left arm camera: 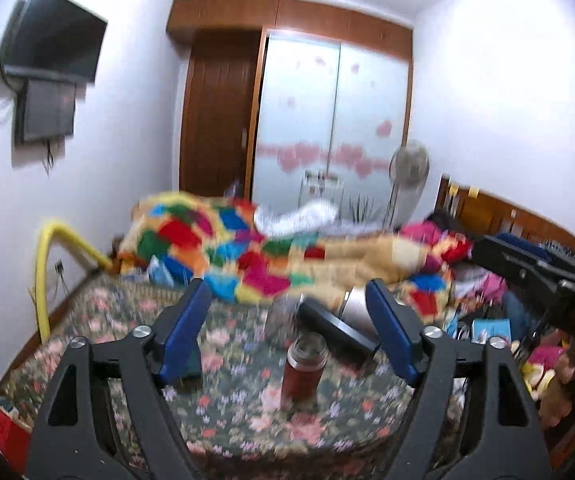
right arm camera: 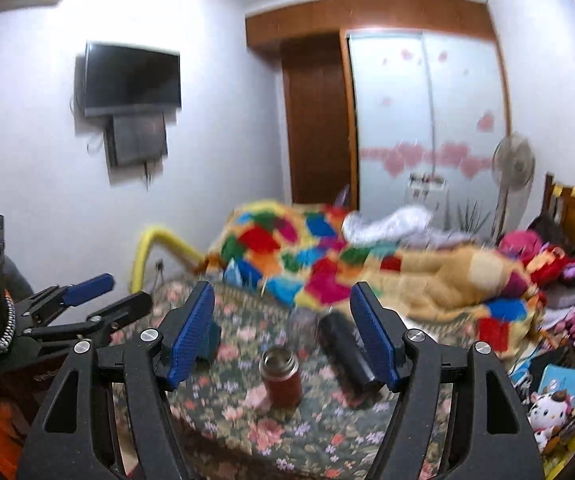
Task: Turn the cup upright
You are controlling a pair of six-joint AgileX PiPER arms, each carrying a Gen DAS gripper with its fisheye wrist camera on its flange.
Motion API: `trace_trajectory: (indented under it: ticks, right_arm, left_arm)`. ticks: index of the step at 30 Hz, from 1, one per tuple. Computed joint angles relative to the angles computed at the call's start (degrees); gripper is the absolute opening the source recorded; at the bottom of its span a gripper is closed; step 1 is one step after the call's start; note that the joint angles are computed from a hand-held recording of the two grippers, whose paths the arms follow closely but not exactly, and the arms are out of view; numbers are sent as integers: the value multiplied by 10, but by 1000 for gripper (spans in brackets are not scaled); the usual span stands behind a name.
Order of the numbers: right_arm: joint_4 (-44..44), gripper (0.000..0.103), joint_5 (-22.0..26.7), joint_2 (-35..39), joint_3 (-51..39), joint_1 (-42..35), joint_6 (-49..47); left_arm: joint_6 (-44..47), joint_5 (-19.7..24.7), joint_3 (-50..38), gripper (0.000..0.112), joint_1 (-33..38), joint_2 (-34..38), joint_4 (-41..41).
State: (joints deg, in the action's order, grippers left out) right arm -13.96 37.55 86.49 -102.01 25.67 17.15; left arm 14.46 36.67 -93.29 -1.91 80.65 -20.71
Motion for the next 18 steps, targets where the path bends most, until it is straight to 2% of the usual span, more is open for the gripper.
trace_trajectory:
  ticks: [4,8,12,18]
  right_arm:
    - [-108,74,-40,-53,61,35,102]
    - [-186,84,-49,-72,89,56,169]
    - [-254,101,-46,-93,120,68,233]
    - [-295,103,-22,-107,140,89,269]
  left_arm:
    - [-27,-46,42,87,-20,-63,30]
    - [-97,-82,79,95,-45,-108,100]
    - [-208,-94,102,103,-77,-131,224]
    - [-278,-84,123,103,-109,-149,308]
